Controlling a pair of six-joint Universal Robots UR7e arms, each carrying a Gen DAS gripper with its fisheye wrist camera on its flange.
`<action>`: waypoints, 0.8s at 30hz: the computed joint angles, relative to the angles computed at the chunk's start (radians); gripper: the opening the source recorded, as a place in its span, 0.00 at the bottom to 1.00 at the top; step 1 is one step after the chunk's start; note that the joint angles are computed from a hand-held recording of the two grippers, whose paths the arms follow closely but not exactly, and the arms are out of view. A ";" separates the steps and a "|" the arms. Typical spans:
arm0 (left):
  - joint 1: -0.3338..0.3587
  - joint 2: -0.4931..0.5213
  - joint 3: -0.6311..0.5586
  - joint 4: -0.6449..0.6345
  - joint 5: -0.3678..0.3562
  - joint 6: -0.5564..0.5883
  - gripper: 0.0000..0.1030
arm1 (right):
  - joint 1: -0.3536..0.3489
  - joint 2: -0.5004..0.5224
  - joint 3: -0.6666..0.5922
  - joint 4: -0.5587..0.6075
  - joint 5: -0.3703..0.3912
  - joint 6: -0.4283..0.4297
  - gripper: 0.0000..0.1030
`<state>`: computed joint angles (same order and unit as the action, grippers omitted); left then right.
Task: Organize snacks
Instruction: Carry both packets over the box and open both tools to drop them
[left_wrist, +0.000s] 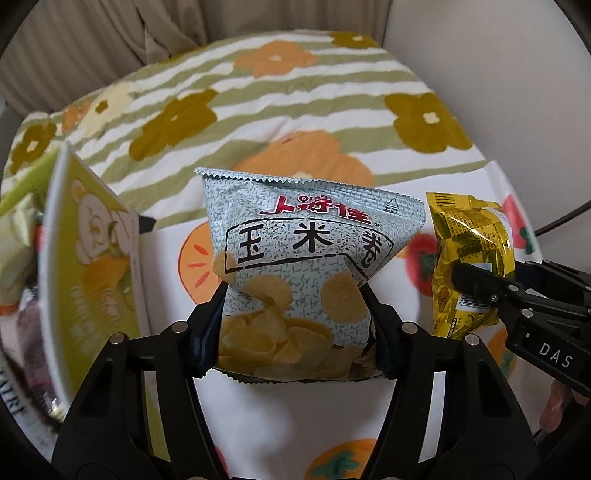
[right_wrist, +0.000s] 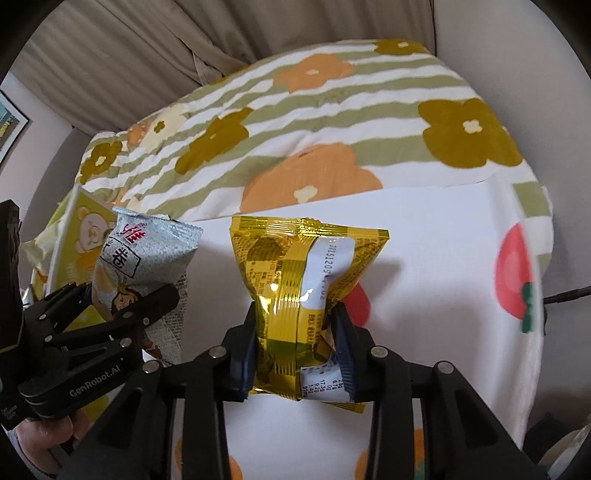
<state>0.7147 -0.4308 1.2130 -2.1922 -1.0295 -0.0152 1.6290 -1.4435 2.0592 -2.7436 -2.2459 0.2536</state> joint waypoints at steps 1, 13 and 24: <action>-0.009 -0.014 0.015 -0.013 -0.001 -0.001 0.59 | 0.010 -0.011 0.006 -0.003 -0.008 -0.004 0.33; -0.112 -0.285 0.264 -0.142 0.042 -0.128 0.59 | 0.208 -0.100 0.027 -0.021 -0.071 -0.186 0.33; -0.075 -0.521 0.396 -0.132 0.177 -0.207 0.59 | 0.346 0.045 -0.073 -0.052 0.000 -0.262 0.33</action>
